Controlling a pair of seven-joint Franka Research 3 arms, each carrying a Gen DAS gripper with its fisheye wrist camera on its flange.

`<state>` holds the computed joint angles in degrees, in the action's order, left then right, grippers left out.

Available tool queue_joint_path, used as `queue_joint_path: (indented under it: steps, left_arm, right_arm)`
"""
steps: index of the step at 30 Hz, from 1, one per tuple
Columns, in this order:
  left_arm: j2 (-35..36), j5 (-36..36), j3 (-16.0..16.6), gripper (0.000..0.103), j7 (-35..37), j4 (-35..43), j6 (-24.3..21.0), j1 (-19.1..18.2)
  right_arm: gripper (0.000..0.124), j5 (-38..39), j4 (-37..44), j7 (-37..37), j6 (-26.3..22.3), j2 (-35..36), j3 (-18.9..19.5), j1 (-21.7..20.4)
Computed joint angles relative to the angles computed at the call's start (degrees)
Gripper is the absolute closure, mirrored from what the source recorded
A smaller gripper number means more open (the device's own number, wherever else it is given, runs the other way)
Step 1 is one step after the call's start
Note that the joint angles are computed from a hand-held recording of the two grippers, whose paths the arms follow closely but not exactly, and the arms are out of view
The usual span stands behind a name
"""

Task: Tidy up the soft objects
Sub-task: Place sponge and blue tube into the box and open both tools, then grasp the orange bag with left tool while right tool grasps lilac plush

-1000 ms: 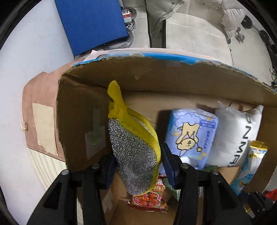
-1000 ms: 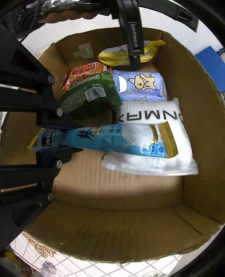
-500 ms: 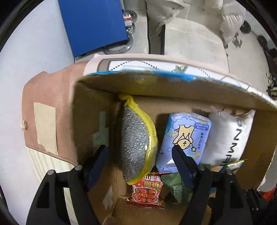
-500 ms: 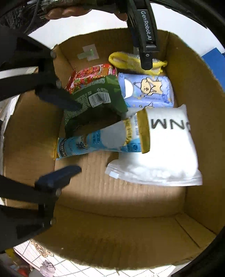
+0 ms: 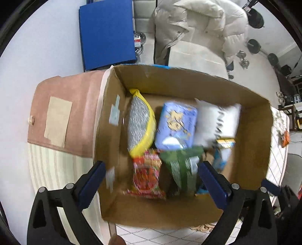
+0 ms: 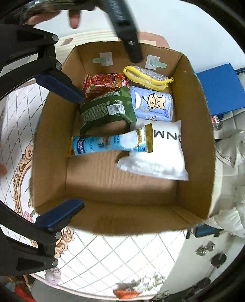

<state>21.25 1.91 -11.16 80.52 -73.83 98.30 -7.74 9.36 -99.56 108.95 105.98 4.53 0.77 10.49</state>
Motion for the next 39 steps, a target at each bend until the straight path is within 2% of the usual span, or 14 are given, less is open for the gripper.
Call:
queue_joint_path:
  steps: [4, 12, 24, 31, 36, 39]
  left_arm:
    - [-7.27, -0.96, -0.19, 0.002, -0.16, -8.48, 4.69, 0.45]
    - [-18.98, 0.66, 0.01, 0.001, -1.04, -19.71, 12.00, -0.60]
    - [-28.75, -1.01, 0.53, 0.001, -2.01, -26.70, 14.28, -2.24]
    - [-27.35, 1.70, -1.31, 0.001, -3.19, -23.57, 12.67, -4.31]
    - [-20.38, 12.09, -5.62, 0.001, -2.48, -16.48, 12.49, -9.36]
    - [-10.44, 17.04, -7.77, 0.001, -0.69, -6.13, 9.66, -14.90]
  right_arm:
    - [0.021, -1.71, -3.14, 0.88, 1.43, -3.92, 0.28, 0.27]
    - [0.021, -5.76, -8.79, 2.77, 4.45, -12.28, 1.87, 0.55]
    - [0.021, -6.36, -13.25, 3.55, 5.82, -22.70, 3.23, -0.76]
    - [0.021, -0.80, -17.25, 1.92, 6.28, -26.90, 1.10, -2.31]
    - [0.021, 1.18, -26.12, 5.09, 5.38, -33.61, -2.96, -8.91]
    - [0.021, 0.82, -31.62, 7.42, 3.86, -36.65, -6.49, -15.33]
